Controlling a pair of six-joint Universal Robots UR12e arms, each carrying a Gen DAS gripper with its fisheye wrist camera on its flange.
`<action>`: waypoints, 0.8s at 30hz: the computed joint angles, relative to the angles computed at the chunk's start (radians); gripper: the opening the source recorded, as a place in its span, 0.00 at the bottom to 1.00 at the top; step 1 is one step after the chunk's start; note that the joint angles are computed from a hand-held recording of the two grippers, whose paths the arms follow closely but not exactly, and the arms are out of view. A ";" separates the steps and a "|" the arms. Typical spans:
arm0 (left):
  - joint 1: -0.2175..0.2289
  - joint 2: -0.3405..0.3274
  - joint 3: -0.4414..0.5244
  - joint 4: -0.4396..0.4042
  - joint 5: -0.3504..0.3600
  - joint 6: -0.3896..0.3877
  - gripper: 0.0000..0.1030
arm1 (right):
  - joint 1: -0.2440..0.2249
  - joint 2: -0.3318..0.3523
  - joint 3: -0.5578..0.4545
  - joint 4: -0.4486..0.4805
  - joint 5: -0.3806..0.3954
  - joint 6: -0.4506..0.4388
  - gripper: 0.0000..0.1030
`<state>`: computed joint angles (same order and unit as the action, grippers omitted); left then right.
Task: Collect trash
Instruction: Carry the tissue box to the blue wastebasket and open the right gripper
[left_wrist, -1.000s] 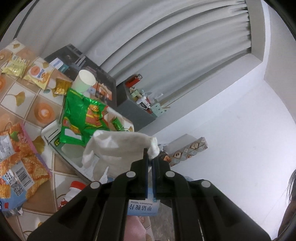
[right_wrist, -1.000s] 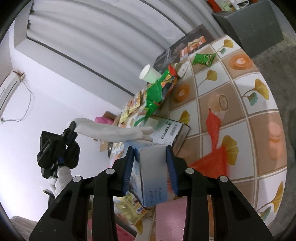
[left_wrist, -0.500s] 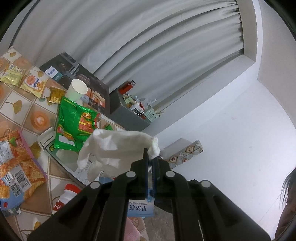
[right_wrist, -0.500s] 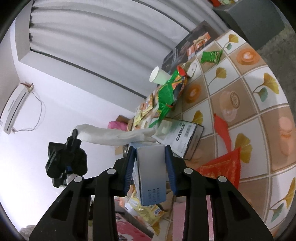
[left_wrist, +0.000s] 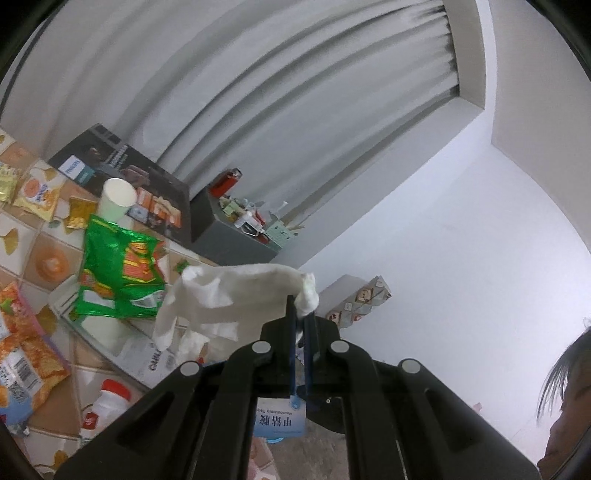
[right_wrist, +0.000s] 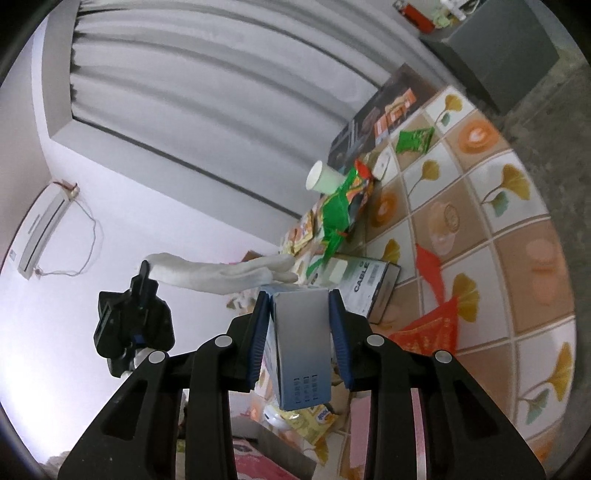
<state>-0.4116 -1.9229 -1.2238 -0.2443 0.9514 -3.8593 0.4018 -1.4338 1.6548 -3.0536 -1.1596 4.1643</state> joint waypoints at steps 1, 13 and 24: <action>-0.006 -0.007 0.013 -0.005 -0.006 0.005 0.02 | -0.002 -0.009 0.009 -0.006 -0.008 0.003 0.29; -0.100 -0.169 0.294 -0.228 -0.085 0.126 0.02 | -0.023 -0.189 0.208 -0.080 -0.208 0.080 0.29; -0.226 -0.443 0.771 -0.623 -0.082 0.297 0.02 | -0.041 -0.376 0.417 -0.113 -0.427 0.194 0.29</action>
